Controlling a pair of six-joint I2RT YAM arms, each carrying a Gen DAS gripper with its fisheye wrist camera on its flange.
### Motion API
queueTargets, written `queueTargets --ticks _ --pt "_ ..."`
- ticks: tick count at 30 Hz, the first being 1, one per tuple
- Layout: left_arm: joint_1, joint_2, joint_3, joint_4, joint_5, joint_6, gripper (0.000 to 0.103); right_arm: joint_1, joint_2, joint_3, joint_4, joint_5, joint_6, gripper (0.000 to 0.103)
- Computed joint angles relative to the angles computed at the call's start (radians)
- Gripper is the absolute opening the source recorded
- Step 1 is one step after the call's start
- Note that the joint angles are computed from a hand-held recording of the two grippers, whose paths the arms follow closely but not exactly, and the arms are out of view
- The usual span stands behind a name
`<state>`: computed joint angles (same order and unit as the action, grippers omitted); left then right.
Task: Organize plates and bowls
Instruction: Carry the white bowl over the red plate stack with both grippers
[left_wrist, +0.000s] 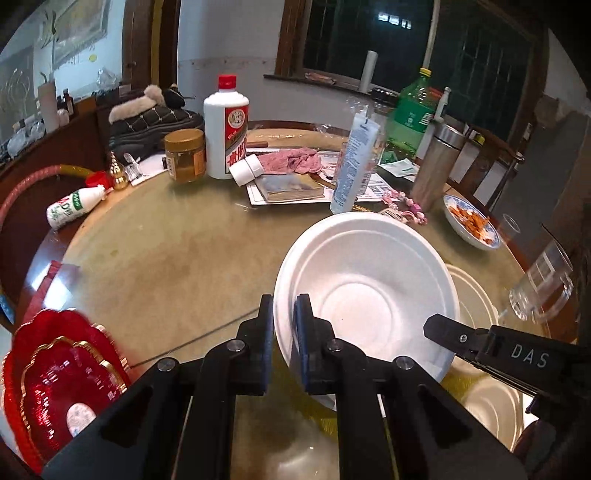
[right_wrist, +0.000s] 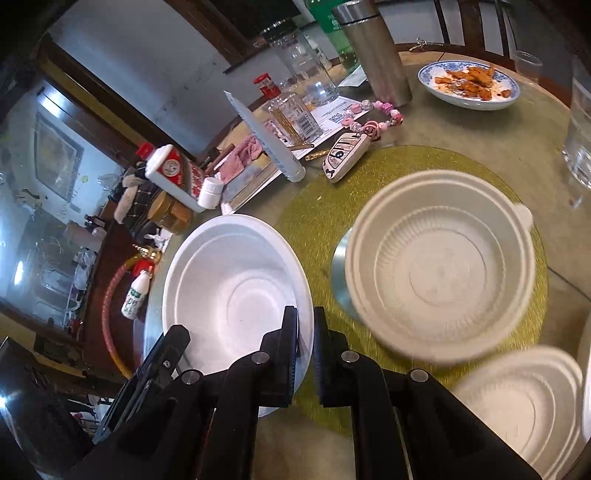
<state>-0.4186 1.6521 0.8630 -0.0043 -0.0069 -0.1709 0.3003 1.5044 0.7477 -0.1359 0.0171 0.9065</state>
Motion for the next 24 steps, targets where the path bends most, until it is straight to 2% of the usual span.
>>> queueTargets --ticks 7,12,17,24 --pt "0.031 -0.250 -0.204 0.002 -0.005 0.069 0.010 0.220 -0.198 -0.137 0.001 0.165 0.139 0.008" --pt "0.113 -0.413 -0.323 -0.026 0.045 0.145 0.010 0.389 -0.250 -0.213 0.066 0.258 0.261 0.008" --pt "0.275 -0.523 -0.389 -0.075 0.147 0.234 0.011 0.538 -0.179 -0.166 0.086 0.350 0.316 0.008" --pt "0.522 -0.543 -0.402 -0.104 0.278 0.347 0.011 0.626 0.011 -0.026 0.148 0.351 0.297 0.008"
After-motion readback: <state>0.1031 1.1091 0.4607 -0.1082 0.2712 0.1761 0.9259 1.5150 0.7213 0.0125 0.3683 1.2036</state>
